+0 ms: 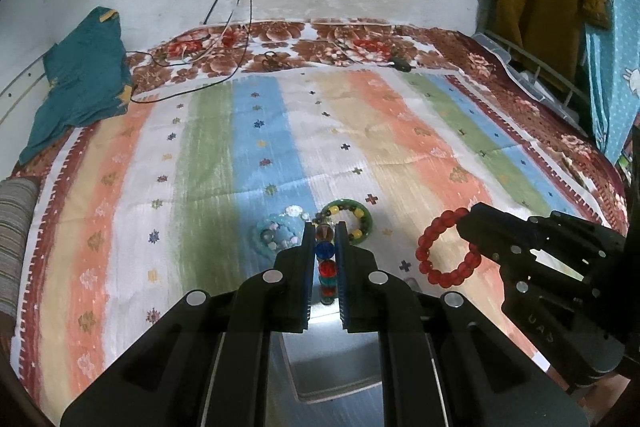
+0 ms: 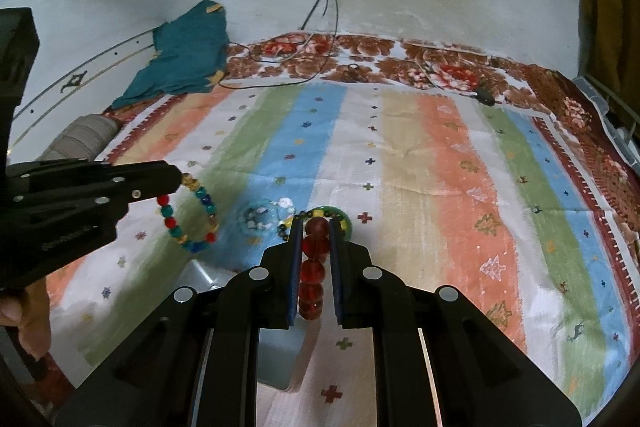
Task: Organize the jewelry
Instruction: 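Carry both bracelets into the silver tin and open both grippers, then withdraw both grippers from the tin toward the remaining bracelets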
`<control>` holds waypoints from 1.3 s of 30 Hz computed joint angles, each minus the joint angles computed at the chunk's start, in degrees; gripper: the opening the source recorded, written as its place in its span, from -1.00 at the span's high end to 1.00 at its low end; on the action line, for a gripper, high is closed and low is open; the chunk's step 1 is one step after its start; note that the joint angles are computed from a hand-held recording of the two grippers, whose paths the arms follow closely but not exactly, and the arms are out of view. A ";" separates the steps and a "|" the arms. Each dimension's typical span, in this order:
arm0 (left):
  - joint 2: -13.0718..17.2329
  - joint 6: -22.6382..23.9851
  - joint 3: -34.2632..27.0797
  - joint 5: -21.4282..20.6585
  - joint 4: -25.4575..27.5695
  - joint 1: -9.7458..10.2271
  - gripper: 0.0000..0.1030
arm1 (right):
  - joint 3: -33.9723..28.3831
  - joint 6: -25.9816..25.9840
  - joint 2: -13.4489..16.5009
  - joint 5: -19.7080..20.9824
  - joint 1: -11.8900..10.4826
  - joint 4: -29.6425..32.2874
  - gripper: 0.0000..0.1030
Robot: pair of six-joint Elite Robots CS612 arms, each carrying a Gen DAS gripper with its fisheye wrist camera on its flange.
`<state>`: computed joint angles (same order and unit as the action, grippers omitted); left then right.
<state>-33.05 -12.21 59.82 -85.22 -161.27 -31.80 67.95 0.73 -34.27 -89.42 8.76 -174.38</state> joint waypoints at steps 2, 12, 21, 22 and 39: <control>-0.27 -0.07 0.57 -0.02 -0.07 -0.09 0.82 | 0.62 -0.20 -0.28 0.54 0.06 -0.27 0.73; -2.39 -0.94 4.56 -0.94 -1.79 -0.35 0.82 | 3.38 -1.37 -1.63 3.14 0.49 -0.49 0.73; -3.92 -1.64 7.22 -1.61 -1.23 -0.68 0.81 | 5.30 -2.25 -2.55 5.01 0.61 0.18 0.71; -4.04 -2.31 7.28 -0.50 -0.36 -0.79 0.81 | 5.44 -2.22 -2.68 4.92 0.56 0.30 0.56; -3.17 -6.45 5.46 4.84 2.84 -0.11 -0.09 | 4.00 2.65 -2.09 1.50 -0.71 3.54 -0.05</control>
<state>-36.21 -18.66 65.28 -80.38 -158.43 -31.91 71.95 3.38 -36.36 -87.93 8.05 -170.85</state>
